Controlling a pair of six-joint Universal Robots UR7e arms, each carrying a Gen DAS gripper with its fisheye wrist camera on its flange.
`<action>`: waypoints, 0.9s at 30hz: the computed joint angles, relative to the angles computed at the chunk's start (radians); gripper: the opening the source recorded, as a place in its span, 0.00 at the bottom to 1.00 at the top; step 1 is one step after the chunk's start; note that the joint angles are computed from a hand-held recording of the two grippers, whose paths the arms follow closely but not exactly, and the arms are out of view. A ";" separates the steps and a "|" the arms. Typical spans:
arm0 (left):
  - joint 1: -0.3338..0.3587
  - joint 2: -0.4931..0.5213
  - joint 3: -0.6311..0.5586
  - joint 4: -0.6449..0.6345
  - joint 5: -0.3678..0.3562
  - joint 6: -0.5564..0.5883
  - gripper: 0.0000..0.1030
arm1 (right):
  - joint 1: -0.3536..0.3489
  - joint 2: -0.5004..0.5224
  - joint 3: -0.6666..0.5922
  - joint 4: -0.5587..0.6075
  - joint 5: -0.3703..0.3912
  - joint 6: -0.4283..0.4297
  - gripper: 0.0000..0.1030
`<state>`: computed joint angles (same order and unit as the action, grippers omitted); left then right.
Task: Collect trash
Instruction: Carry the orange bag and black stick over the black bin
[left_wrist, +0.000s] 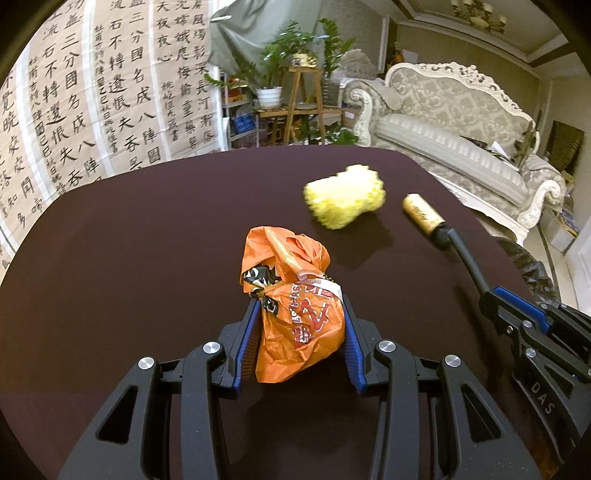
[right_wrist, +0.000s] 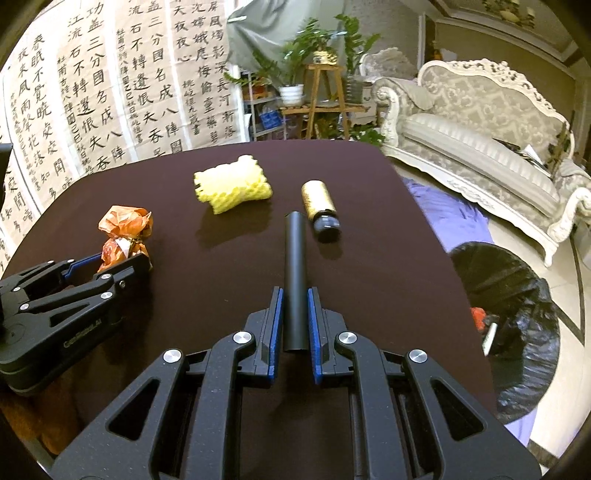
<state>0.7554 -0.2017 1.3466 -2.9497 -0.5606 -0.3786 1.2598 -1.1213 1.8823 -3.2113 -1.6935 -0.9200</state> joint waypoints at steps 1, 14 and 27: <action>-0.004 0.004 -0.004 -0.005 -0.004 0.009 0.40 | -0.005 -0.007 0.004 -0.009 0.003 0.001 0.13; -0.056 0.143 -0.203 -0.029 -0.095 0.183 0.40 | -0.097 -0.071 -0.005 -0.108 0.025 0.048 0.13; -0.077 0.383 -0.632 0.138 -0.190 0.307 0.40 | -0.182 -0.052 -0.131 -0.157 0.009 0.117 0.13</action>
